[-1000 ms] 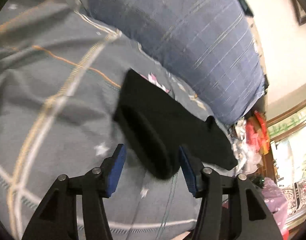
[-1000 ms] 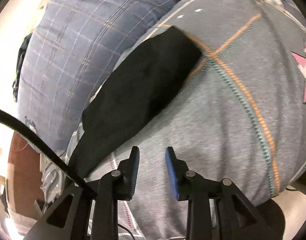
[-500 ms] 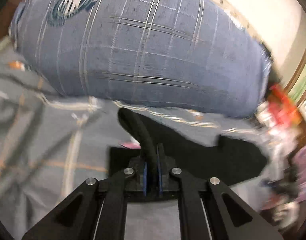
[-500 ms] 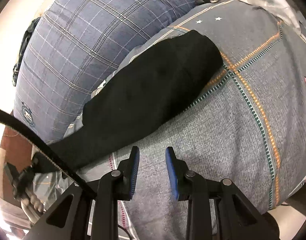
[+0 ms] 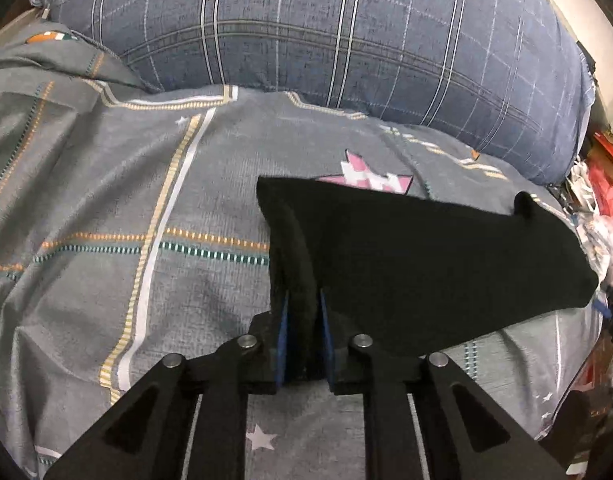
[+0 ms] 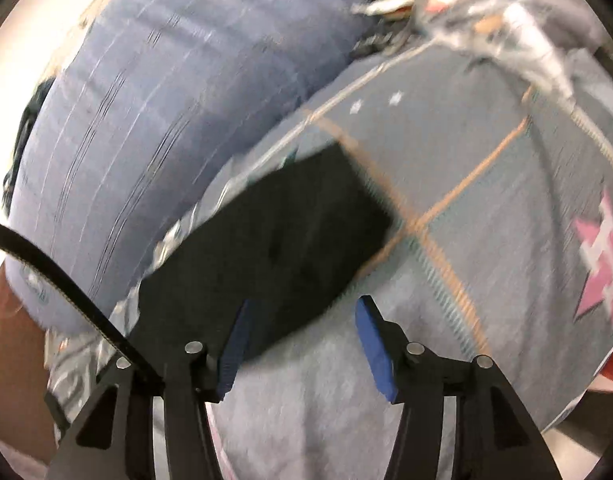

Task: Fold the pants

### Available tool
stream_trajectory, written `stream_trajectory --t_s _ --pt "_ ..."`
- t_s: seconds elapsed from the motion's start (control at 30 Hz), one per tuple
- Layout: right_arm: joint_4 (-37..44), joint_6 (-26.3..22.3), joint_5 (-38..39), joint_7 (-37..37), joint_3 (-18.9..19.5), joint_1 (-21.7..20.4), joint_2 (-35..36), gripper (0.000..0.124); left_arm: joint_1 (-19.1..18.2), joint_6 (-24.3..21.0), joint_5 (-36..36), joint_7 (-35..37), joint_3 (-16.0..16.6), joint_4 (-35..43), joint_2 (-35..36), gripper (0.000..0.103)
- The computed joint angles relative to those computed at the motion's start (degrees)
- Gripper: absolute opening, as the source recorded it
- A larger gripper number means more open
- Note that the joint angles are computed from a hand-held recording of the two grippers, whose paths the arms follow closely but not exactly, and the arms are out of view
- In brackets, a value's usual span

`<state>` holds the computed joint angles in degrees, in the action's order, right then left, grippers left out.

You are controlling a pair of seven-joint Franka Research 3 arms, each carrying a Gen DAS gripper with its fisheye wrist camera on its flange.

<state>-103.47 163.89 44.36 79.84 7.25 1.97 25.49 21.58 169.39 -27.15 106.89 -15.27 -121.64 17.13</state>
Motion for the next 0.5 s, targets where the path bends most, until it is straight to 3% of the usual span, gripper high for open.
stream_trajectory --t_s 0.13,0.23,0.27,0.33,0.4,0.5 --pt "3.69 0.02 -7.79 8.12 -4.92 3.24 2.73 0.061 2.12 1.84 -3.19 2.34 -2.56 -0.91 0.01 0.015" --pt "9.83 -5.1 -15.86 14.58 -8.38 5.35 6.87 0.071 3.2 1.44 -5.33 3.46 -3.54 -0.32 0.51 0.015" --pt "13.49 -8.77 -18.05 15.99 -8.73 5.24 9.21 0.068 3.13 1.38 -5.59 3.53 -3.46 -0.25 0.53 0.015" --pt "16.93 -12.45 -18.74 14.34 -6.47 3.12 11.11 0.024 2.58 1.84 -5.33 3.68 -2.95 -0.68 0.23 0.015" --pt "17.93 -11.59 -21.45 13.75 -6.95 3.88 10.94 0.017 1.38 3.04 -3.89 2.97 -1.96 -1.27 0.07 0.016" --pt "16.21 -6.09 -20.23 10.16 -4.58 2.73 8.99 0.016 0.06 5.1 -0.51 0.6 -0.82 -1.96 0.2 0.016"
